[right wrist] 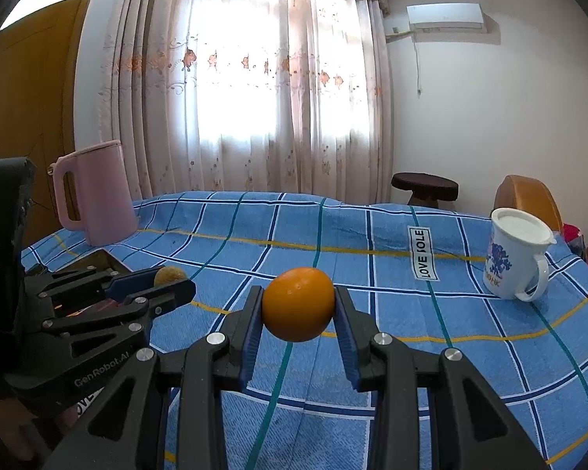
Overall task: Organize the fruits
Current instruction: 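Carry the orange and small fruit over the tin box with both tools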
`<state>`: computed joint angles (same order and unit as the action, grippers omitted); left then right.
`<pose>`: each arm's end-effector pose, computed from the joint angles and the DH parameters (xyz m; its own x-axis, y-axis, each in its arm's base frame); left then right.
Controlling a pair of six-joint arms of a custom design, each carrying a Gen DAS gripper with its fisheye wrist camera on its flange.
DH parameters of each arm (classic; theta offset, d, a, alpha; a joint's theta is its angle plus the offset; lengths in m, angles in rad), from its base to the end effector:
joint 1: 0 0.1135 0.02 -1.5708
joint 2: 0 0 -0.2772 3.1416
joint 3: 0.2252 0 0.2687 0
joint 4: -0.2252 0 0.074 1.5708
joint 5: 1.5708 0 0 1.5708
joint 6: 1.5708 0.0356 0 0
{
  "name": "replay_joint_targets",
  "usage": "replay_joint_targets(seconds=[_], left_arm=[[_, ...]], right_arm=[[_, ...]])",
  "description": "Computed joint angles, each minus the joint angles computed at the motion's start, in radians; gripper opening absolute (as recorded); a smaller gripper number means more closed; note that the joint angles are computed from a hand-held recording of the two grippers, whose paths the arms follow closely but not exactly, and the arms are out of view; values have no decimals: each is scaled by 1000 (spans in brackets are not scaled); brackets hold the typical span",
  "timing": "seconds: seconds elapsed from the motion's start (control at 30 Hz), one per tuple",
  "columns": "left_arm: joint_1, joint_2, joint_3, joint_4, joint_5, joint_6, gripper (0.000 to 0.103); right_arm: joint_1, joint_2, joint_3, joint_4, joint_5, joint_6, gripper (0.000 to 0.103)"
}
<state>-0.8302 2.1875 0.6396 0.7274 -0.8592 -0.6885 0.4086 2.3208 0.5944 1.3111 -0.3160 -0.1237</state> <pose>0.2308 -0.2125 0.0080 -0.4660 -0.1052 -0.8785 -0.2104 0.9776 -0.0055 0.2951 0.1398 0.0048 -0.2886 -0.2528 -0.9235 -0.6794 0.7337 0.0115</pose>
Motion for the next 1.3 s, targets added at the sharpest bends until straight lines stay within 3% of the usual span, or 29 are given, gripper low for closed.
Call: replay_joint_targets(seconds=[0.8,1.07,1.3], left_arm=[[-85,-6,-69,94,-148,-11,26],[-121,-30,-140,122,-162,-60,26],[-173,-72,-232,111,-183,-161,26]], right_arm=[[40,19,-83,158,39,-22,37],[94,12,-138,199,66,-25,37],[196,-37,-151,147,100,-1,37]])
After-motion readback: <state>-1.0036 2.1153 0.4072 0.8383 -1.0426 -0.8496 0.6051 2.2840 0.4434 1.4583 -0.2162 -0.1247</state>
